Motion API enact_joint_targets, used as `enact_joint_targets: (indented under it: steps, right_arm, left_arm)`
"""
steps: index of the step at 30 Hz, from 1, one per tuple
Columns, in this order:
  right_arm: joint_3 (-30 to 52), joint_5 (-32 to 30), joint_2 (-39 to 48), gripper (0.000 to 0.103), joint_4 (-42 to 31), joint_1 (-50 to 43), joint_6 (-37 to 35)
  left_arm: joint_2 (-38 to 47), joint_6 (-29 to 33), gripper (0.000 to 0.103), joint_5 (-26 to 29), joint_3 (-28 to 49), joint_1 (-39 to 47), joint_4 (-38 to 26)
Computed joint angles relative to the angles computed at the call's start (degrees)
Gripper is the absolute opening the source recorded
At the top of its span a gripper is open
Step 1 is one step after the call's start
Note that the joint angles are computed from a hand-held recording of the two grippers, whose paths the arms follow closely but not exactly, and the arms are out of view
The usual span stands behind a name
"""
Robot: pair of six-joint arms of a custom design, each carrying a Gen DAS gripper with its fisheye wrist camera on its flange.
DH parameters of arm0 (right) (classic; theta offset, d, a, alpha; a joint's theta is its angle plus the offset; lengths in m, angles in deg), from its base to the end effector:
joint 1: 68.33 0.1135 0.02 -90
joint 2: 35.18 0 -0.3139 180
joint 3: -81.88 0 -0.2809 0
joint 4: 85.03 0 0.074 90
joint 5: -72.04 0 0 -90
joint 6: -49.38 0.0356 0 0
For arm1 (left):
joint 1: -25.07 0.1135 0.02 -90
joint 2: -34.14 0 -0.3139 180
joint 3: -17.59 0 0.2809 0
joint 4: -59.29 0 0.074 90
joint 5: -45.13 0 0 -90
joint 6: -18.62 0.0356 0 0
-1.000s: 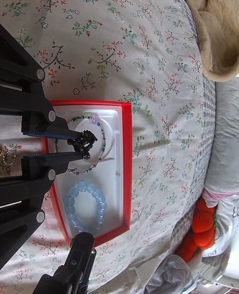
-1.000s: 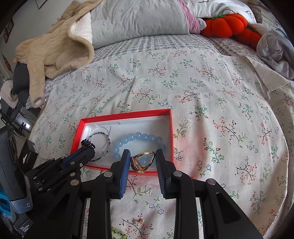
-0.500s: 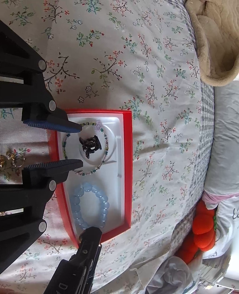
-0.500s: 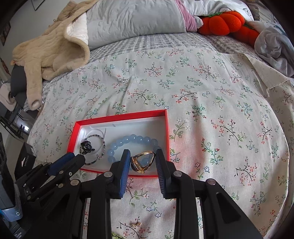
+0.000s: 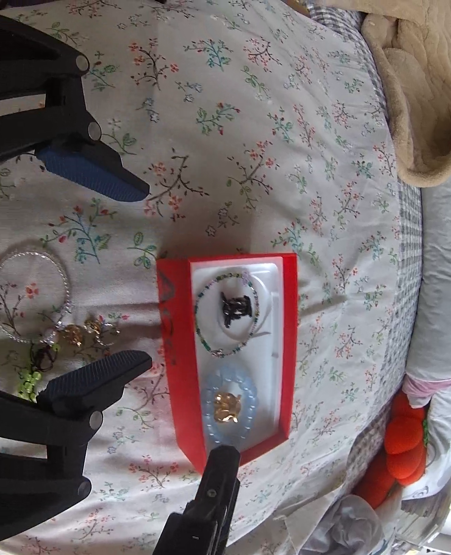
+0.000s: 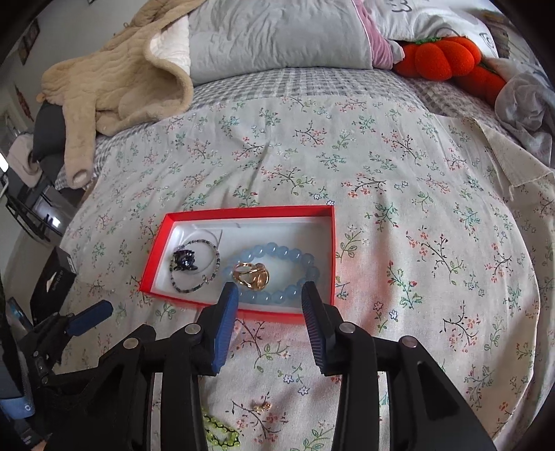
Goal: Organize jewelry
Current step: 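Open the right tool to drop the gold ring onto the blue bracelet, then grasp the clear bead bracelet with the left tool while the right grasps the lime-green bead bracelet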
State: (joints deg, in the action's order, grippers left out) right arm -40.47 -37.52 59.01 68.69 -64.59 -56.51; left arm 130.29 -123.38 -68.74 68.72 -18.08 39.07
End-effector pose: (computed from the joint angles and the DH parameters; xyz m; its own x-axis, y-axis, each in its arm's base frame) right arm 0.3163 0.0326 0.1636 -0.7952 -0.3105 -0.5209 -0.4489 0.8789 0.1614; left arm 0.2264 -0.1925 0.1301 -0.8033 -0.2347 -0.5474 -0.2131 0.9715 -0.1038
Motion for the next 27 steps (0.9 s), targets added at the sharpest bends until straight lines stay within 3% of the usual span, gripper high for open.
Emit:
enact_joint_targets:
  steps: [5,14,20,27]
  right_arm:
    - [-4.0,1.4,-2.2,0.050,-0.9,1.2,-4.8]
    - [-9.7,5.0,-2.4,0.051,-0.8,4.0,-10.8]
    - [-10.4,6.1,-0.2,0.056,-1.2,3.7,-11.7]
    - [-7.8,3.0,2.4,0.056,-6.5,0.5,-9.9]
  left_arm:
    - [-0.8,-1.2,0.081,2.9,-3.0,-0.1,-0.9]
    - [-3.1,-1.2,0.081,7.5,-10.5,1.7,2.0]
    - [-2.9,-0.2,0.081,9.7,-12.6,1.8,3.3]
    - [-2.3,0.1,0.081,13.4,-13.5,2.0,6.4]
